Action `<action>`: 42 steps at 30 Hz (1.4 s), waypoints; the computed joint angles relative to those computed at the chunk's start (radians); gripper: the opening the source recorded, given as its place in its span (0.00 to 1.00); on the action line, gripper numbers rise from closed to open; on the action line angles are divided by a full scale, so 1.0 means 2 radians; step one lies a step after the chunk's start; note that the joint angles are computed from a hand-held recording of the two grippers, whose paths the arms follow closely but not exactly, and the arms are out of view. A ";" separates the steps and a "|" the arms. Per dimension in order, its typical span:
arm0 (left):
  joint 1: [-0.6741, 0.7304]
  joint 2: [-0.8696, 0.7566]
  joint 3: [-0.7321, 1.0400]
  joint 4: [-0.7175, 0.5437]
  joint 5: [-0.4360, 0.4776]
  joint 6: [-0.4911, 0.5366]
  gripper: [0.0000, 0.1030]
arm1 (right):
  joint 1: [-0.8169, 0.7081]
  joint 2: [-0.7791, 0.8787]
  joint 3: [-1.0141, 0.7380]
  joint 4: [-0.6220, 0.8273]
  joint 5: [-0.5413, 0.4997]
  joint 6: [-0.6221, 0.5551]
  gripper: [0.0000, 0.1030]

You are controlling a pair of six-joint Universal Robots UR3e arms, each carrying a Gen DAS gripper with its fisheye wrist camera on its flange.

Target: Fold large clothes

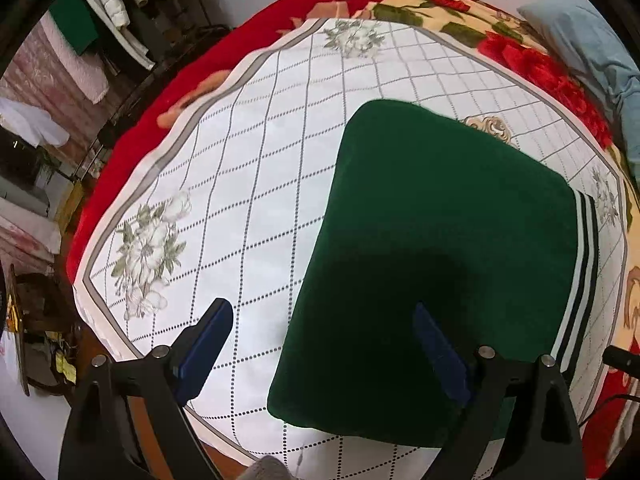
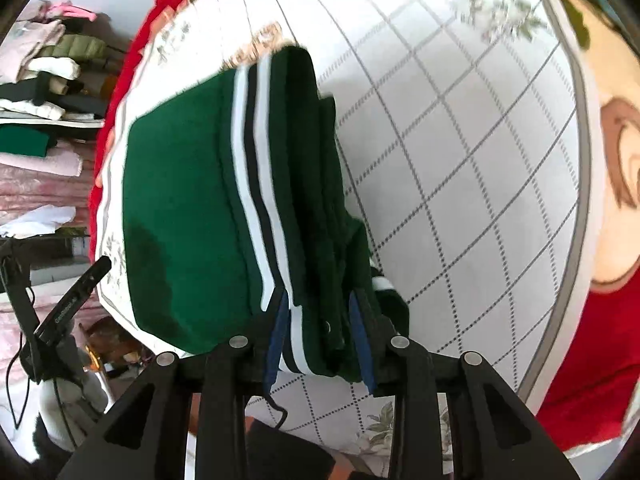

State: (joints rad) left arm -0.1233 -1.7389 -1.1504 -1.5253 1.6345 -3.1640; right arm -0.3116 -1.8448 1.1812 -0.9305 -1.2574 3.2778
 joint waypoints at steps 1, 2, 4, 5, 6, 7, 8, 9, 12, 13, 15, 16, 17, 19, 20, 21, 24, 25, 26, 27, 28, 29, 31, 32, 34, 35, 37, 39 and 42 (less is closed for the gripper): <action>-0.002 -0.005 0.003 0.002 0.003 0.001 0.89 | 0.000 0.003 -0.006 0.000 -0.001 -0.002 0.33; -0.008 -0.012 0.002 0.007 0.007 0.002 0.89 | 0.002 0.004 -0.001 -0.009 -0.003 -0.004 0.33; -0.014 -0.024 -0.006 0.023 0.012 0.001 0.89 | 0.026 0.014 0.004 -0.022 -0.022 0.007 0.33; -0.020 -0.030 -0.019 0.040 0.013 0.001 0.89 | 0.063 0.033 0.007 -0.041 -0.040 0.028 0.33; -0.027 -0.041 -0.025 0.053 0.019 0.000 0.89 | 0.093 0.049 0.000 -0.049 -0.050 0.050 0.33; -0.034 -0.059 -0.028 0.061 0.022 0.004 0.89 | 0.121 0.071 0.007 -0.065 -0.065 0.070 0.33; -0.039 -0.072 -0.030 0.065 0.024 0.011 0.90 | 0.138 0.083 0.017 -0.078 -0.072 0.081 0.33; -0.045 -0.085 -0.031 0.072 0.030 0.014 0.90 | 0.156 0.097 0.025 -0.093 -0.082 0.097 0.33; -0.050 -0.106 -0.029 0.084 0.038 0.022 0.90 | 0.191 0.130 0.019 -0.113 -0.115 0.125 0.33; -0.049 -0.109 -0.025 0.080 0.036 0.025 0.92 | 0.194 0.139 0.011 -0.111 -0.119 0.127 0.33; -0.041 -0.114 -0.019 0.075 0.026 0.029 0.96 | 0.195 0.149 -0.001 -0.102 -0.120 0.128 0.33; -0.036 -0.115 -0.019 0.073 0.020 0.029 0.99 | 0.196 0.157 -0.009 -0.098 -0.121 0.126 0.33; -0.032 -0.115 -0.020 0.072 0.015 0.030 1.00 | 0.196 0.165 -0.017 -0.092 -0.121 0.125 0.33; -0.021 -0.118 -0.019 0.067 -0.001 0.035 1.00 | 0.199 0.181 -0.035 -0.084 -0.123 0.124 0.33; -0.017 -0.120 -0.017 0.065 -0.006 0.037 1.00 | 0.201 0.189 -0.042 -0.082 -0.125 0.125 0.34; -0.015 -0.121 -0.017 0.066 -0.010 0.040 1.00 | 0.203 0.195 -0.045 -0.084 -0.126 0.129 0.34; -0.013 -0.126 -0.014 0.066 -0.017 0.046 1.00 | 0.207 0.224 -0.080 -0.066 -0.132 0.140 0.34; -0.011 -0.130 -0.010 0.062 -0.022 0.049 1.00 | 0.210 0.238 -0.095 -0.059 -0.135 0.147 0.34; -0.010 -0.134 -0.005 0.059 -0.026 0.052 1.00 | 0.212 0.249 -0.110 -0.050 -0.137 0.152 0.34; -0.010 -0.140 0.001 0.055 -0.027 0.053 1.00 | 0.212 0.257 -0.120 -0.042 -0.138 0.156 0.34; -0.009 -0.144 0.008 0.050 -0.028 0.054 1.00 | 0.213 0.274 -0.143 -0.029 -0.137 0.163 0.34; -0.008 -0.151 0.016 0.044 -0.029 0.056 1.00 | 0.209 0.284 -0.158 -0.017 -0.134 0.169 0.34; -0.004 -0.159 0.021 0.043 -0.034 0.059 1.00 | 0.204 0.300 -0.172 -0.010 -0.124 0.189 0.34; -0.001 -0.160 0.020 0.044 -0.038 0.060 1.00 | 0.198 0.303 -0.172 -0.010 -0.117 0.197 0.35; 0.009 -0.159 0.009 0.054 -0.052 0.056 1.00 | 0.179 0.304 -0.164 -0.015 -0.110 0.192 0.35; 0.013 -0.158 0.003 0.060 -0.058 0.055 1.00 | 0.175 0.306 -0.169 -0.011 -0.106 0.186 0.34; 0.019 -0.163 0.012 0.047 -0.065 0.060 1.00 | 0.159 0.281 -0.150 -0.023 -0.097 0.170 0.35; 0.030 -0.159 0.022 0.028 -0.081 0.074 1.00 | 0.145 0.222 -0.102 -0.053 -0.083 0.156 0.47; 0.053 -0.127 0.018 0.016 -0.093 0.102 1.00 | 0.134 0.154 -0.077 -0.055 -0.084 0.158 0.92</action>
